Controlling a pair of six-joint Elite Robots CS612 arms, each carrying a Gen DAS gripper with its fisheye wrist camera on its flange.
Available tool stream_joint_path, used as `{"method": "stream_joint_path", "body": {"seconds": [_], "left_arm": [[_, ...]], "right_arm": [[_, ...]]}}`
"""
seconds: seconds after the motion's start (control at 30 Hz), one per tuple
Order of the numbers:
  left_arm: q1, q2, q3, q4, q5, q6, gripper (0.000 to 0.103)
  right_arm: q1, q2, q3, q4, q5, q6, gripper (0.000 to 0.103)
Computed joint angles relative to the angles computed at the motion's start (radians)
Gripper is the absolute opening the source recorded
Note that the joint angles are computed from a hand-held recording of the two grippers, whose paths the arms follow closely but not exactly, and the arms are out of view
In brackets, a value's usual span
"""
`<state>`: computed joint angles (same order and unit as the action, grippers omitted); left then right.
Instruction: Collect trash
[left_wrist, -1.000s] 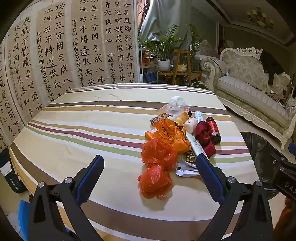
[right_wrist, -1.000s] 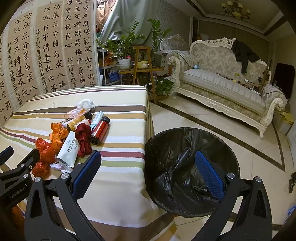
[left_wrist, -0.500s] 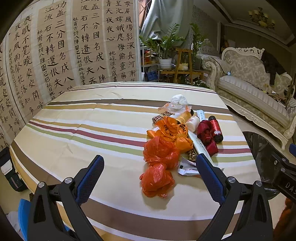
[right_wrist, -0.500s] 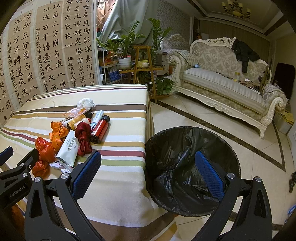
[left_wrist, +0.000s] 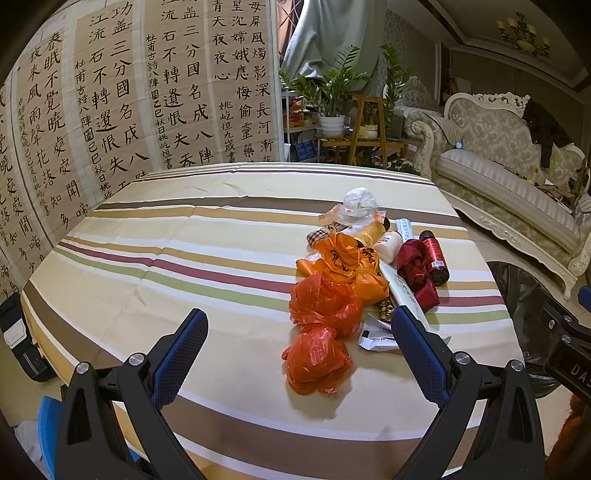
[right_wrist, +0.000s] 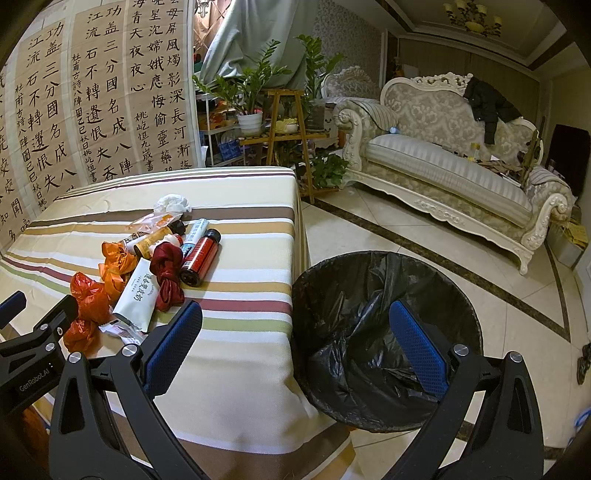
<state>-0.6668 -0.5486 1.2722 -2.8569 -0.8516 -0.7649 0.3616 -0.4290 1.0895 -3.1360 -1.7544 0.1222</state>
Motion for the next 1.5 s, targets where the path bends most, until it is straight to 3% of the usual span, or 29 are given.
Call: {"method": "stream_joint_path", "body": {"seconds": [0.5,1.17,1.5], "left_arm": [[0.002,0.003,-0.002,0.016,-0.005,-0.011,0.097],[0.004,0.006,-0.006,0.022,-0.011,-0.01,0.097],[0.014,0.002,-0.002,0.021,-0.058,-0.011,0.096]], "right_arm": [[0.005,0.024,-0.032,0.018,0.003,0.005,0.099],[0.004,0.018,-0.024,0.027,0.012,0.011,0.099],[0.002,0.019,-0.026,0.043,0.027,0.014,0.099]]}}
